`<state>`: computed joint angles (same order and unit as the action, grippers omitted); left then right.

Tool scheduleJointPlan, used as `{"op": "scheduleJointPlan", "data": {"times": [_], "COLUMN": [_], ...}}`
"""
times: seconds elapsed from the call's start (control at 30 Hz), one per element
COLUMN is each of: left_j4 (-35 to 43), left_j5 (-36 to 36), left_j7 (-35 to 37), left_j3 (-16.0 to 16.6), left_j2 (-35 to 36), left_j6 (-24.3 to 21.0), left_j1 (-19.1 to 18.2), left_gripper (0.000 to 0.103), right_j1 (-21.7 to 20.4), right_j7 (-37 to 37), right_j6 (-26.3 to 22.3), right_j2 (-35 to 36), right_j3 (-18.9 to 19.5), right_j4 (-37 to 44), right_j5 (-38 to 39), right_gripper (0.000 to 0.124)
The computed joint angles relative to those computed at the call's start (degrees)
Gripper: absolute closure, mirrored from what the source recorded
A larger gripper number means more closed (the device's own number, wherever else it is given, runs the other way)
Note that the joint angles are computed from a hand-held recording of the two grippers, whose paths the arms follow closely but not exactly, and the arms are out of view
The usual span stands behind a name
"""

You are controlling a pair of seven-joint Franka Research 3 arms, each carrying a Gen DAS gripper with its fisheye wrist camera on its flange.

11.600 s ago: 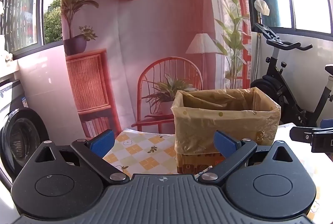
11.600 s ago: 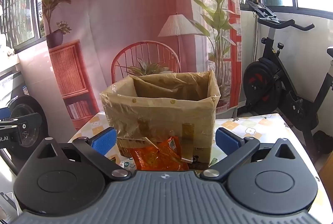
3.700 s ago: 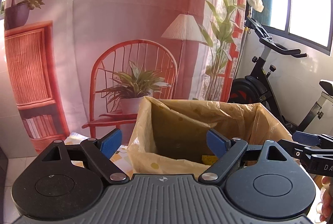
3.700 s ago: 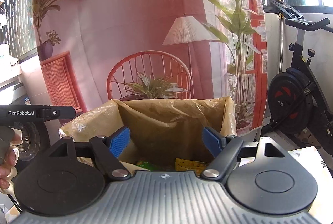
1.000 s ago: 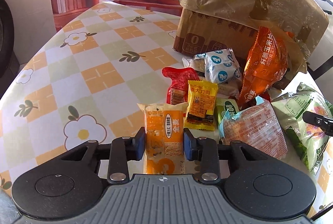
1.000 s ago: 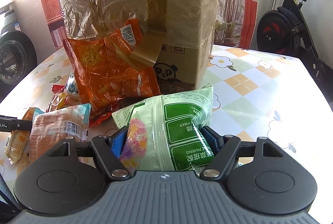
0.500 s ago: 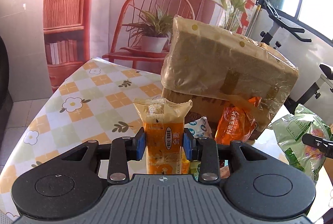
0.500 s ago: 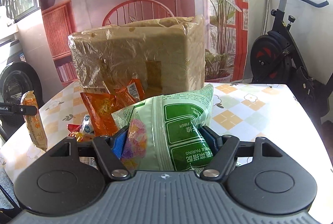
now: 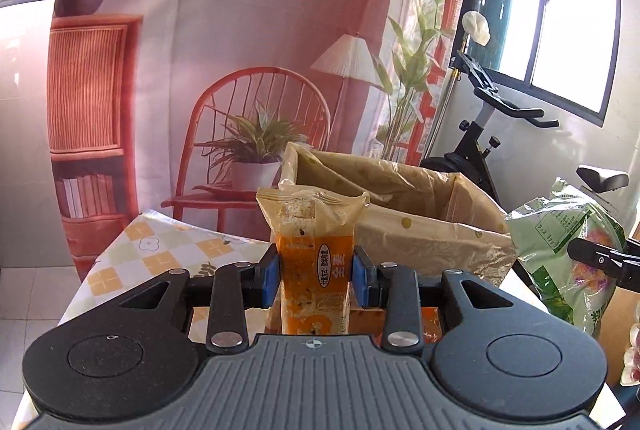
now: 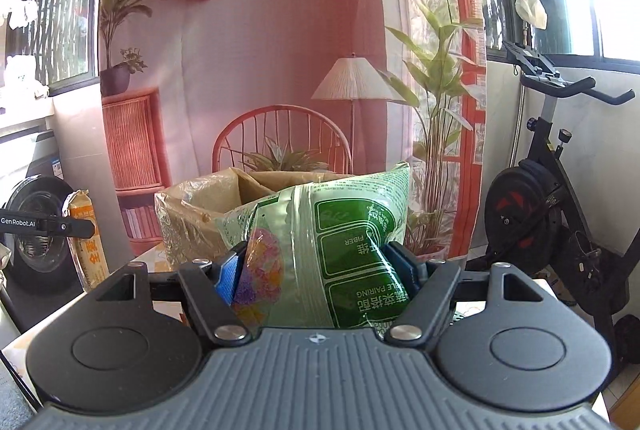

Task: Organize snacks
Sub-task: 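Carry both packs over the box and open both tools to release them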

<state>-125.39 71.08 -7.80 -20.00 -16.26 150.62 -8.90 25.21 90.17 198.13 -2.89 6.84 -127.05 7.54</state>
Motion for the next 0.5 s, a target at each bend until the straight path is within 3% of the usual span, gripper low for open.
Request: {"op": "scheduleJointPlan", "data": {"times": [0.2, 0.37, 0.5], "left_j4": [8.4, 18.0, 25.6], "left_j5": [3.7, 6.3, 6.4], "left_j7": [1.8, 4.8, 8.1], "left_j3": [1.0, 2.8, 5.3], "left_j2": [5.2, 12.4, 18.8], "left_j6": [1.3, 0.1, -0.4], "left_j1": [0.8, -0.5, -2.7], "left_gripper": [0.065, 0.065, 0.065], "right_j1": [-1.2, 7.5, 14.2], "right_j7": [-1.6, -20.7, -30.8], "right_j6": [1.3, 2.7, 3.0], "right_j2": [5.8, 15.4, 24.8], "right_j3": [0.6, -4.3, -10.3], "right_j4": [9.2, 22.7, 35.6], "right_j5": [-2.6, 15.4, 25.3], "right_gripper": [0.050, 0.050, 0.050]}}
